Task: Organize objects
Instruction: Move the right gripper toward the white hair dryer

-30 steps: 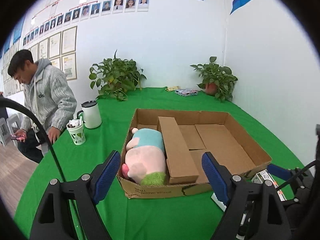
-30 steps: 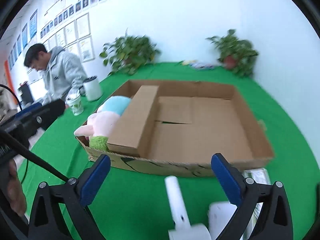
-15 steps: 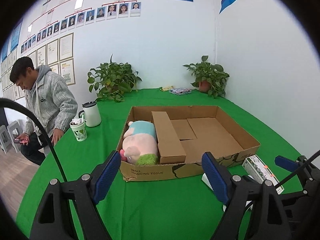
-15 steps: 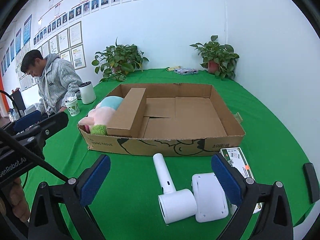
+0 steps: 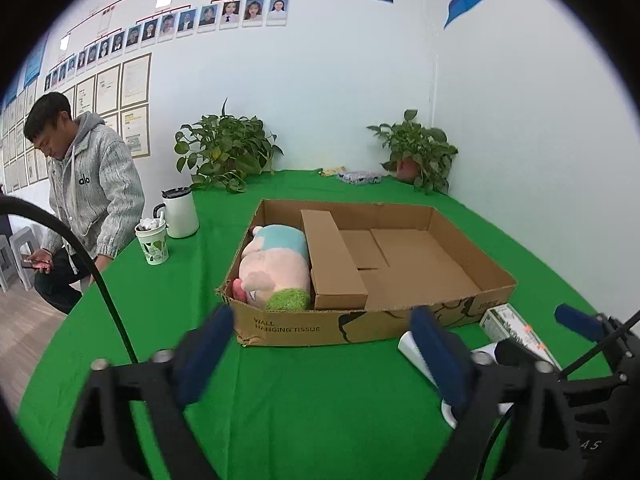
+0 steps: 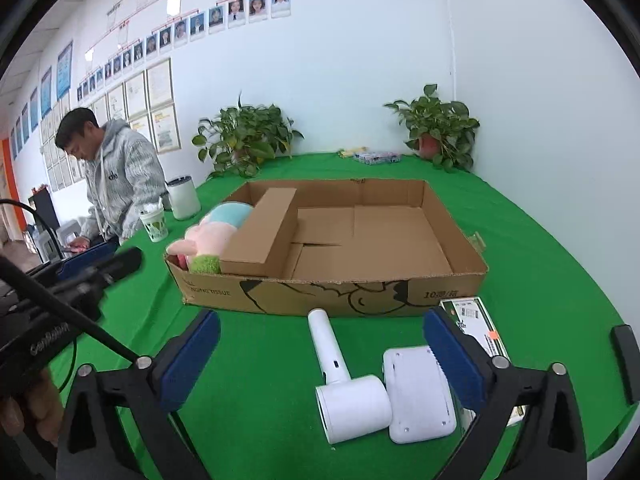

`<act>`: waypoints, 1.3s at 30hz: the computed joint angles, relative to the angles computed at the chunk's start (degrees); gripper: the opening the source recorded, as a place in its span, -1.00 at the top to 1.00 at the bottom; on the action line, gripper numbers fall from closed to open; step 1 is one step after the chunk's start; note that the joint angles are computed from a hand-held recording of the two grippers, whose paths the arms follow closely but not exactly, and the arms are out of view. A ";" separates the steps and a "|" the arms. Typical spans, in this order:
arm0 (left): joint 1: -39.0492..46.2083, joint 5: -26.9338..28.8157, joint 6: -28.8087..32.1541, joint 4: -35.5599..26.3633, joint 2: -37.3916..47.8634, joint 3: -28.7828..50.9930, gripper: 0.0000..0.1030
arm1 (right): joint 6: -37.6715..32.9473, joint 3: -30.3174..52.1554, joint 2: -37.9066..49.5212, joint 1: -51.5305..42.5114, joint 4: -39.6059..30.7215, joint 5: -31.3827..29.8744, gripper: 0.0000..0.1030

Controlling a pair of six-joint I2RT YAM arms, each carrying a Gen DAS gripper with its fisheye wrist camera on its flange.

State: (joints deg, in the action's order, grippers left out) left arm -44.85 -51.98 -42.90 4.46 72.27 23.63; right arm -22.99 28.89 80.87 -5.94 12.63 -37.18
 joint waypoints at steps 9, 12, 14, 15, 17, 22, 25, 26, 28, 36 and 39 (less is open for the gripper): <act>1.48 -1.22 -4.38 0.10 5.32 -0.13 -0.85 | -8.08 3.17 12.85 -4.33 -0.39 -6.71 -0.99; -0.15 -2.41 -5.82 -1.62 6.92 0.07 -0.85 | -13.34 4.46 15.94 -6.42 -3.36 -9.06 -0.99; -0.93 -3.02 -6.67 -3.62 8.56 0.86 -0.85 | -17.27 5.53 18.17 -7.30 -6.23 -10.18 -0.99; -1.33 -2.84 -7.59 -4.79 9.75 1.24 -0.85 | -18.91 6.09 19.59 -7.56 -7.40 -10.37 -0.99; -0.87 -1.57 -9.34 -6.79 11.70 1.94 -0.85 | -19.01 6.68 21.98 -6.88 -7.00 -9.11 -0.99; 1.11 3.90 -13.36 -7.70 14.02 1.23 -0.85 | -17.62 6.34 24.89 -2.28 -3.09 -3.17 -0.98; 1.58 5.57 -14.57 -7.47 12.84 -0.24 -0.85 | -16.90 7.00 25.94 1.18 -1.59 0.55 -0.98; 1.49 5.68 -14.89 -7.23 12.19 -0.84 -0.85 | -15.77 7.21 26.21 2.46 -0.46 2.80 -0.95; 1.06 5.03 -16.08 -7.95 10.62 -1.75 -0.85 | -13.48 8.15 27.29 4.46 1.46 6.88 -0.92; 3.38 6.84 -14.25 -7.26 4.86 -5.26 -0.85 | -12.26 10.06 29.73 10.12 0.05 14.24 -0.06; 4.77 8.96 -11.90 -5.49 2.42 -6.81 -0.85 | -8.15 9.98 28.57 11.88 -2.89 14.44 -0.07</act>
State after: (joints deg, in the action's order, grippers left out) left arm -40.08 -43.01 -54.80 -1.03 74.69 16.82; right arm -31.14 38.87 109.44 5.95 9.74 -22.74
